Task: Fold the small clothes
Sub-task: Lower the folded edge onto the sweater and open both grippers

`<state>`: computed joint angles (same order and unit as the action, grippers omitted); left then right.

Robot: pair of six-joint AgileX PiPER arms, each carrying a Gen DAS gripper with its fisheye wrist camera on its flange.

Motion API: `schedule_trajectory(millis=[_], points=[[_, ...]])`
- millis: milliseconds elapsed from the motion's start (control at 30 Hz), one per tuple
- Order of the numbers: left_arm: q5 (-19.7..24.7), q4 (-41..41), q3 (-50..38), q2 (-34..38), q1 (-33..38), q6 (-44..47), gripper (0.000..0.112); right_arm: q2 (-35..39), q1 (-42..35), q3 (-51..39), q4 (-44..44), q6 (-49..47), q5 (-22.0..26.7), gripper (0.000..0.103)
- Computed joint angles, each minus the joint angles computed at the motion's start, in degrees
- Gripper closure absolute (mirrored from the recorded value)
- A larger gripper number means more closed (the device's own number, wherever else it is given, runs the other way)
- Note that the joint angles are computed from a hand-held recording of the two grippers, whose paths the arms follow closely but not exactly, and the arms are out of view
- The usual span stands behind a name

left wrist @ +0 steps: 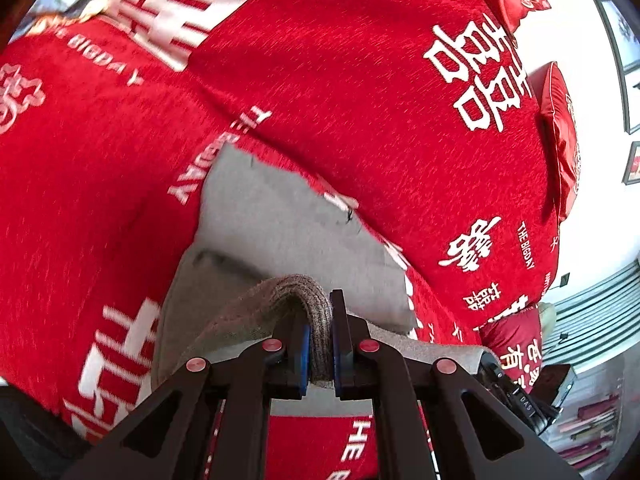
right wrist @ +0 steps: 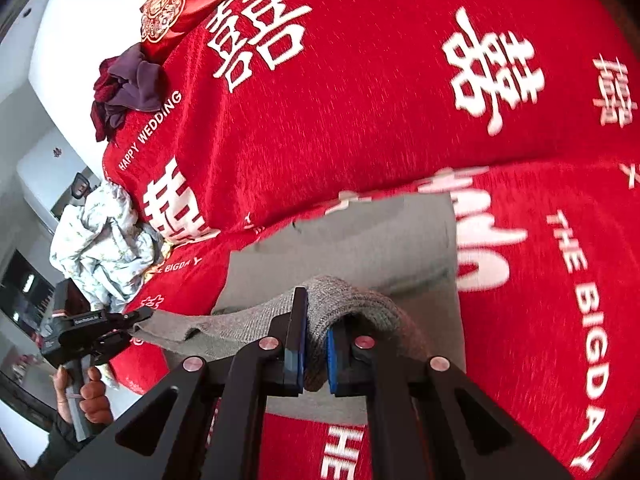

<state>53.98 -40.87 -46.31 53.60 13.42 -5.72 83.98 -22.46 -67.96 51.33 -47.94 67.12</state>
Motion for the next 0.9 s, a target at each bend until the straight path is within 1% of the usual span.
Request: schedule_trajectory(millis=[133, 267, 400, 533, 633, 700, 767, 833, 867, 900], points=[[-2.7, 2.3, -5.1, 6.2, -2.2, -0.7, 0.103, 3.2, 4.4, -4.8, -1.9, 3.5, -4.3, 0.095], [-5.9, 3.8, -10.6, 14.9, -4.0, -1.3, 0.103, 9.3, 9.3, -11.1, -5.1, 8.3, -9.0, 0.095], [-8.7, 5.1, -16.6, 25.1, -5.3, -1.6, 0.103, 17.9, 14.0, -19.2, -10.0, 14.2, -12.9, 0.095], [-10.2, 9.6, -24.7, 36.3, -8.1, -4.2, 0.103, 26.3, 17.1, -27.0, -15.2, 20.7, -15.1, 0.095], [-10.2, 15.0, -30.9, 44.3, -10.5, -8.0, 0.103, 33.3, 19.0, -33.6, -20.2, 26.4, -15.0, 0.095], [-9.1, 18.6, -35.1, 49.9, -11.7, -10.4, 0.103, 38.8, 20.6, -39.1, -24.9, 30.7, -13.8, 0.095], [-7.7, 20.5, -38.2, 54.2, -12.2, -11.7, 0.103, 42.9, 21.5, -43.5, -27.7, 33.2, -12.6, 0.095], [-6.4, 20.7, -40.6, 57.7, -12.0, -11.8, 0.103, 47.3, 22.1, -49.0, -29.4, 35.5, -10.3, 0.095], [-5.8, 20.2, -41.7, 59.3, -11.6, -11.8, 0.103, 49.5, 22.1, -52.1, -29.4, 36.4, -8.5, 0.095], [-4.9, 19.4, -42.6, 60.6, -11.2, -11.5, 0.103, 52.8, 21.8, -57.0, -28.8, 37.9, -5.2, 0.095]])
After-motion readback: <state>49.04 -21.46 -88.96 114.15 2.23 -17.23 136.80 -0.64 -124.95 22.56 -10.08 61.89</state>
